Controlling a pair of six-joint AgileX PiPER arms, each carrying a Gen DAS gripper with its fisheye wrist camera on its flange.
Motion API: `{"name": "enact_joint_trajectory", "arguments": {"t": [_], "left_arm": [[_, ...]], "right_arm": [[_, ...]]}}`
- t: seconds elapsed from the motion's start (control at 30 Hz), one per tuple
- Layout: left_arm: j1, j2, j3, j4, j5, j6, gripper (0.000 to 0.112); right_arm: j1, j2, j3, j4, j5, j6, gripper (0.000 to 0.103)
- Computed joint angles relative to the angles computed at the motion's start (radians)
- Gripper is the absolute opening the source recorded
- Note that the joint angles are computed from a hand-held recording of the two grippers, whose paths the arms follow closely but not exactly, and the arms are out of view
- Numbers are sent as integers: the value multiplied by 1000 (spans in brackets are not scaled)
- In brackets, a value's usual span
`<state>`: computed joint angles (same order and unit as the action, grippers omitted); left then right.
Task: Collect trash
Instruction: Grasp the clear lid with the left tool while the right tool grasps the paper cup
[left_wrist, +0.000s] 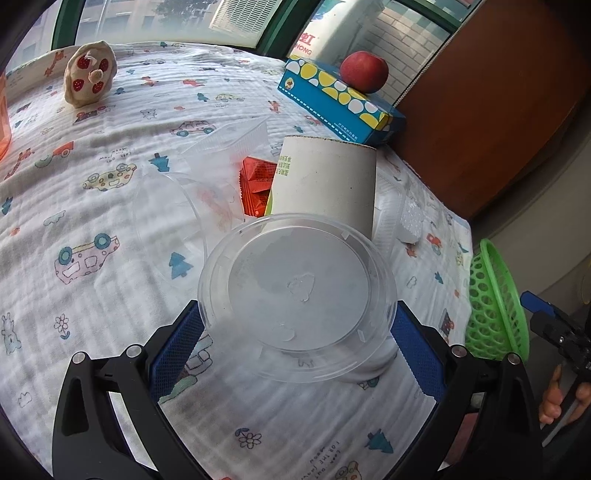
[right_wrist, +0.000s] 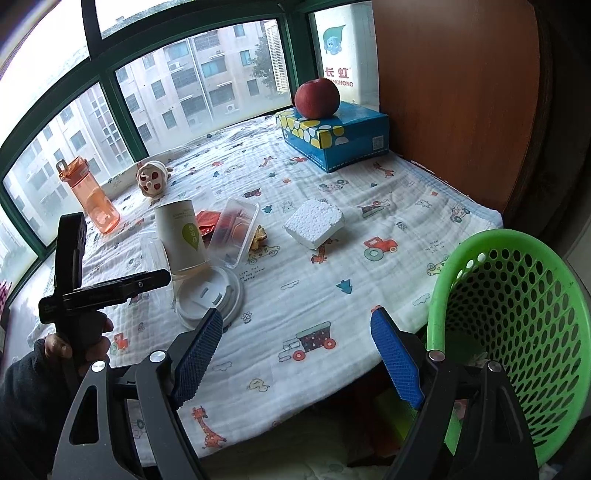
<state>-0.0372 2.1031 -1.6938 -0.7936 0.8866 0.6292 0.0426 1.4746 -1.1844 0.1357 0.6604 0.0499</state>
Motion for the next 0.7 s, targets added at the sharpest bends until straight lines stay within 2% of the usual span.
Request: {"name": "enact_joint_trajectory", "arguments": {"t": [0.13,0.47,0.7], "left_arm": [[2,-13,25,-15,-24,29,93],[19,-106,110,-11,-78,31,92],[60,-183,150,69,-96,-52,92]], "right_arm": [[8,12,-9,0,-1,-4,79],[31,74,-79,26,8,-43,79],[89,164,-187,40,27,-79,79]]}}
